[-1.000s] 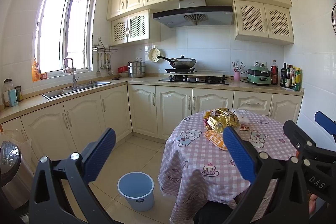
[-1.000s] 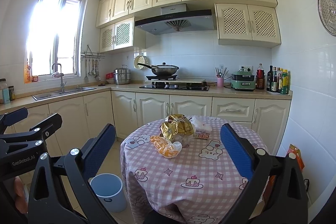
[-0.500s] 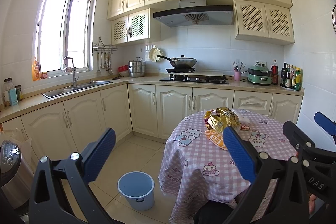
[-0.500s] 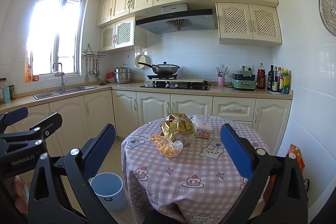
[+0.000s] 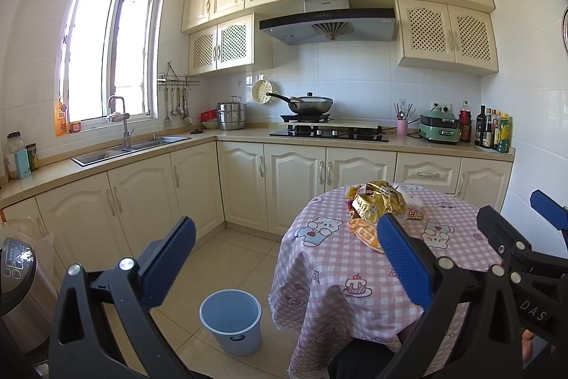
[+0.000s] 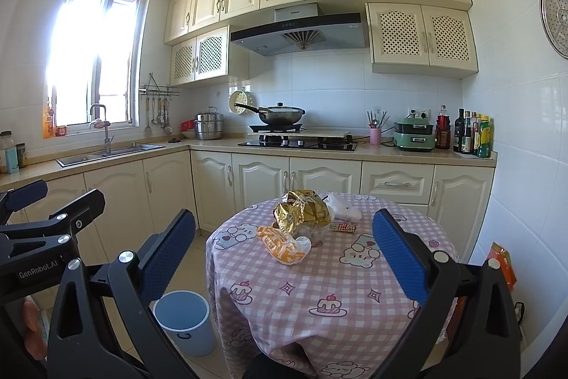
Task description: Collect trash
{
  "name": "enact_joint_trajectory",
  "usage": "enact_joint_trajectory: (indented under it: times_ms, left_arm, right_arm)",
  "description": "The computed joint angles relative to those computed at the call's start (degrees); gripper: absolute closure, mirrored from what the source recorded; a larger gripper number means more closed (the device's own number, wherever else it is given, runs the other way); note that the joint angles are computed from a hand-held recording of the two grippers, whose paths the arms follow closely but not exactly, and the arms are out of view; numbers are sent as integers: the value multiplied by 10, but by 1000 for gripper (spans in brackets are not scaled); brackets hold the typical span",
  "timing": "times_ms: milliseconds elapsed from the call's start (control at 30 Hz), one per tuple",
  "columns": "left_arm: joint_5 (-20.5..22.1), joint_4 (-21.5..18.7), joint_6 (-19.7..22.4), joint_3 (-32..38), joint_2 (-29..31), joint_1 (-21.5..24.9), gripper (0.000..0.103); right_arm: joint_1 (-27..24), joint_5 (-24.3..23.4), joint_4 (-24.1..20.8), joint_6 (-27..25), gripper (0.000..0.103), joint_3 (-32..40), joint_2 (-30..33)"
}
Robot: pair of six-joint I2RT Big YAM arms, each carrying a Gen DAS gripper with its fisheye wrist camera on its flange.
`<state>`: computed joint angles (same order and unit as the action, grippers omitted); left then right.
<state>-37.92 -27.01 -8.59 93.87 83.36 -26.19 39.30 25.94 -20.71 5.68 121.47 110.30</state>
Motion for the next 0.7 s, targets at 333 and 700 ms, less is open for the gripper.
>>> enact_joint_trajectory:
  times_ms: [333,700]
  left_arm:
    - [5,-9,-3,4,5,7,4]
    - [63,-107,-26,117,97,51,4]
  right_arm:
    - [-3,-3,-17,1,7,27,17]
    - [-32,-35,-185,35,7,264,161]
